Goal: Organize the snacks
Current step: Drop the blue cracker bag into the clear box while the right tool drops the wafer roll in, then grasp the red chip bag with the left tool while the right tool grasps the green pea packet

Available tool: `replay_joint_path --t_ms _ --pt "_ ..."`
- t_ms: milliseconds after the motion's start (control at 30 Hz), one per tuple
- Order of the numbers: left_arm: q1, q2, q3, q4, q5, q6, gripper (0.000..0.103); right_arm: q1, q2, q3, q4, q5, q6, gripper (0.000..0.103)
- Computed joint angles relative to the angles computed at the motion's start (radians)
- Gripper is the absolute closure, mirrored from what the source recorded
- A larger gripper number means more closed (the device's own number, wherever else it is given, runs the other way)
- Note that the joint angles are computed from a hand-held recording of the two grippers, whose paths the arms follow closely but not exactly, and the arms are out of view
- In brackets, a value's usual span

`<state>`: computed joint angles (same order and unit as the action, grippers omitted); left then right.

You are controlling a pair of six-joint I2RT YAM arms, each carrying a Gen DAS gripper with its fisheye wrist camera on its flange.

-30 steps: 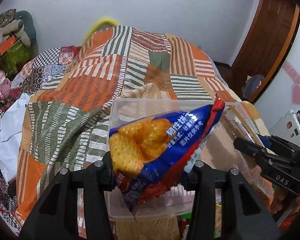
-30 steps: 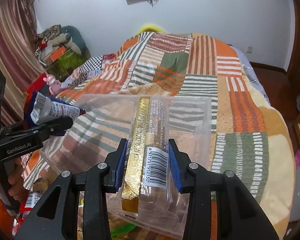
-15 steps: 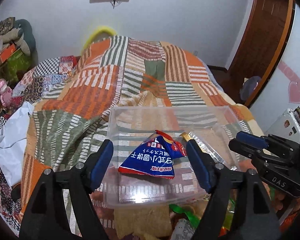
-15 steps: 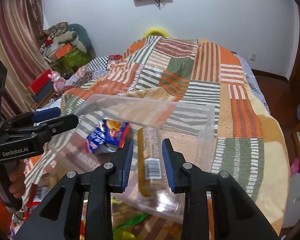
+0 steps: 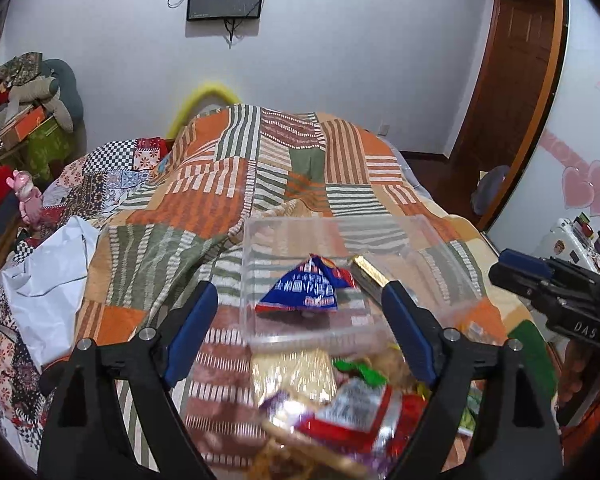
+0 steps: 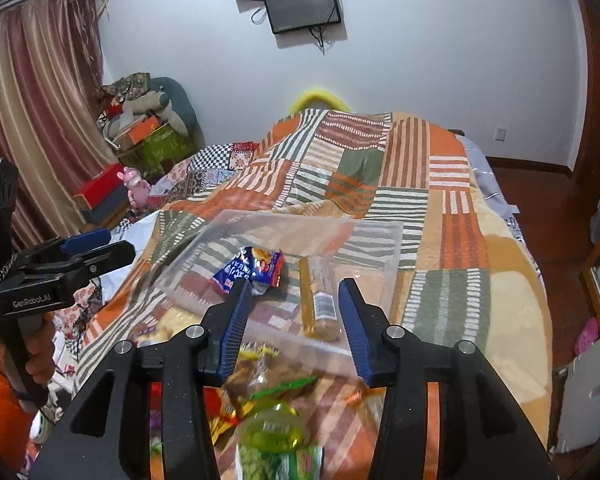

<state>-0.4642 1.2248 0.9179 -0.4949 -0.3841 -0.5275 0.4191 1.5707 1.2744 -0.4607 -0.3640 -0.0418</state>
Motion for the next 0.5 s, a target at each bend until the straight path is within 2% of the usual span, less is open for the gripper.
replay_joint_path --t_ms 167,300,500 --pt "-0.08 -0.082 -0.056 -0.059 -0.033 -0.082 0.018 0.009 -0.08 -0.077 0.007 0.019 -0.024 0.057" --pt "-0.134 -0.1 -0.086 -0.08 -0.042 -0.137 0.018 0.011 -0.141 -0.151 0.015 0.015 -0.036 0.05" --pt "-0.236 -0.079 -0.108 -0.085 -0.076 -0.217 0.018 0.012 -0.193 -0.252 0.023 0.018 -0.052 0.048"
